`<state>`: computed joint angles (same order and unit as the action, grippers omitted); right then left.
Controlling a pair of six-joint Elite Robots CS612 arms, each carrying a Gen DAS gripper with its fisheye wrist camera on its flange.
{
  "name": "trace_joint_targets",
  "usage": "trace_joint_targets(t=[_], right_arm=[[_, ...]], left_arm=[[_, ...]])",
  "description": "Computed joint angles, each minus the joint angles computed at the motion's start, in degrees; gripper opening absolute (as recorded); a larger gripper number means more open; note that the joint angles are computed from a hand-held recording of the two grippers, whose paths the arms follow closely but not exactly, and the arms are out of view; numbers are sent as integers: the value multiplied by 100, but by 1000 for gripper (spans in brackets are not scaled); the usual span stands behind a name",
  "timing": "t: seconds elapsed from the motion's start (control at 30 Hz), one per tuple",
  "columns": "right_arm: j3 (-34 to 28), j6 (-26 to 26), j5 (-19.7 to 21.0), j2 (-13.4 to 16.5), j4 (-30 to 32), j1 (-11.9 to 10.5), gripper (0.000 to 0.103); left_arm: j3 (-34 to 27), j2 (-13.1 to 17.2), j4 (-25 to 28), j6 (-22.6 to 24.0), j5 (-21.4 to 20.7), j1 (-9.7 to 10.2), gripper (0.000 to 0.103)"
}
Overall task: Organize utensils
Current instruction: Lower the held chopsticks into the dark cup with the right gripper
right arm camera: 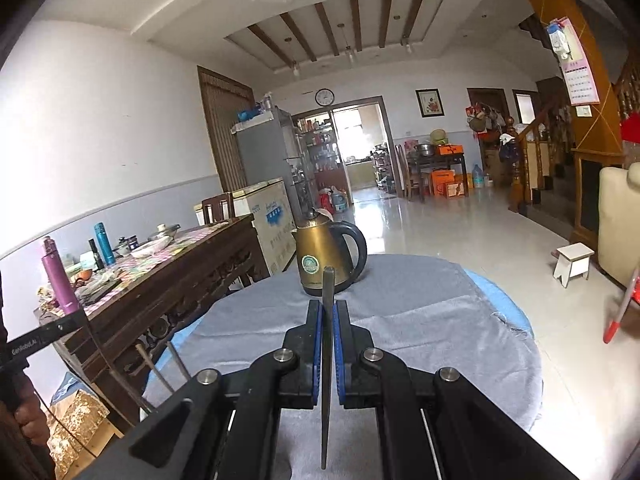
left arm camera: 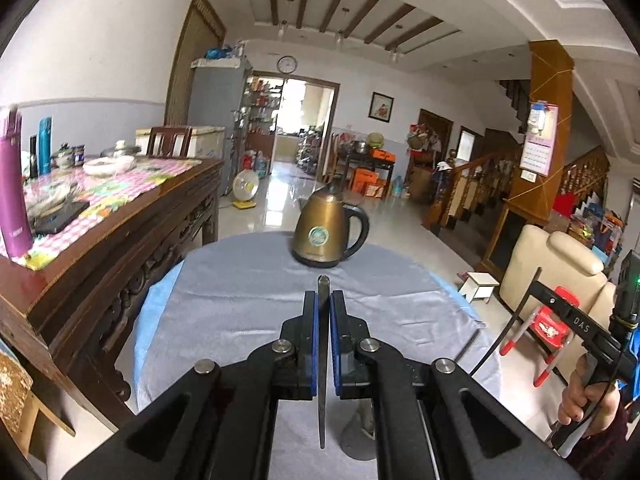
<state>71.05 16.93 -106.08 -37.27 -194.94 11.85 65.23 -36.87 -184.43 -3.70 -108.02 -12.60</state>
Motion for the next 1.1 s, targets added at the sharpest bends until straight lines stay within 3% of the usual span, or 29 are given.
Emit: trace_joint_targets(t=[0.43, 0.77, 1.1], right_arm=[[244, -459, 394, -295, -549, 130, 6], [-117, -438, 682, -86, -534, 205, 6], [-357, -274, 917, 127, -14, 220, 6]], left_arm=[[290, -307, -390, -166, -417, 8, 5], [240, -272, -522, -283, -568, -55, 5], [207, -165, -218, -181, -201, -193, 5]])
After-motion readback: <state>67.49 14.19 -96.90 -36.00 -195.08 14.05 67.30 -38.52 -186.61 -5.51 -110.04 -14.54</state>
